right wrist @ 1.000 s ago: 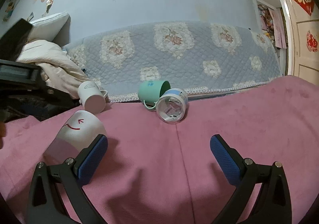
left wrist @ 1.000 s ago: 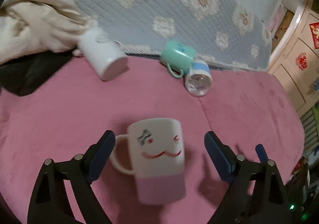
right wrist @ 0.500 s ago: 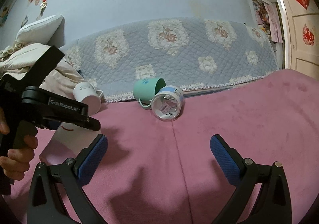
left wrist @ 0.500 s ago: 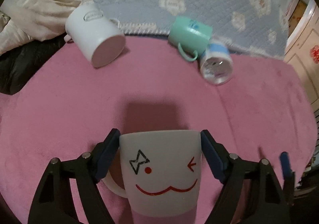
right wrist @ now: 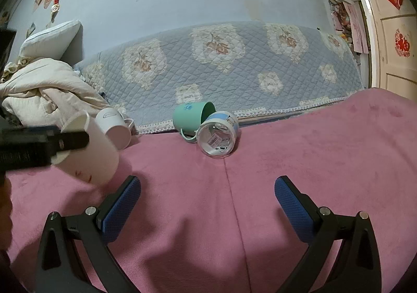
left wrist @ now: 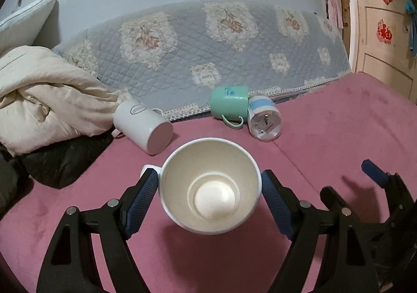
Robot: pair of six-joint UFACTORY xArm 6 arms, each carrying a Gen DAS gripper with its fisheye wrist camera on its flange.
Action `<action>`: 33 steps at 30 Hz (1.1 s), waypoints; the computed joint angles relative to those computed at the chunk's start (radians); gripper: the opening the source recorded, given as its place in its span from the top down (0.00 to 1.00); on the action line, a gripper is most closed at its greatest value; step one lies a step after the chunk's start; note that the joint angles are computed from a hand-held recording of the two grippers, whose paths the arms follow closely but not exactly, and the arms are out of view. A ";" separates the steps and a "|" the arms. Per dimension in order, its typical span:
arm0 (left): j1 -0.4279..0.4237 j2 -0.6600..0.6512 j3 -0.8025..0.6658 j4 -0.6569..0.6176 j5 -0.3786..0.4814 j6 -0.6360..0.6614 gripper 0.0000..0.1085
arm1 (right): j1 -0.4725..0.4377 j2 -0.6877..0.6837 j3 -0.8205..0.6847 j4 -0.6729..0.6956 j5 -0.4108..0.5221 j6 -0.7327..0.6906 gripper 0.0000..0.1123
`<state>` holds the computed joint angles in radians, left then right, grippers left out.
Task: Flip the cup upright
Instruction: 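Rotate the mug opening-up with the left gripper, set it down, open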
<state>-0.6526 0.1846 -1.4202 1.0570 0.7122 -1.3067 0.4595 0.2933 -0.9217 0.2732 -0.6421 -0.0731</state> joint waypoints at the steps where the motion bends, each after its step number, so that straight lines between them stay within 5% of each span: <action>1: -0.002 -0.001 0.003 0.020 0.001 -0.017 0.27 | 0.000 0.000 0.000 0.001 0.000 0.002 0.08; 11: 0.023 0.032 -0.036 -0.052 -0.045 0.047 0.26 | -0.009 -0.004 -0.001 -0.014 0.023 0.027 0.08; 16: 0.017 0.038 -0.034 -0.051 -0.024 0.037 0.18 | -0.010 -0.004 -0.004 -0.015 0.030 0.028 0.08; 20: -0.008 -0.077 0.101 0.190 -0.056 -0.212 0.05 | -0.010 -0.004 -0.005 -0.016 0.031 0.027 0.08; 24: -0.061 -0.182 0.222 0.416 0.014 -0.379 0.05 | -0.010 -0.002 -0.003 -0.026 0.023 0.025 0.08; 33: -0.080 -0.354 0.457 0.609 0.148 -0.585 0.05 | -0.002 -0.006 0.026 -0.098 -0.056 0.029 0.08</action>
<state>-0.7324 -0.1692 -0.9633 1.6659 0.8602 -1.8914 0.4571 0.2877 -0.8960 0.1753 -0.6981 -0.0442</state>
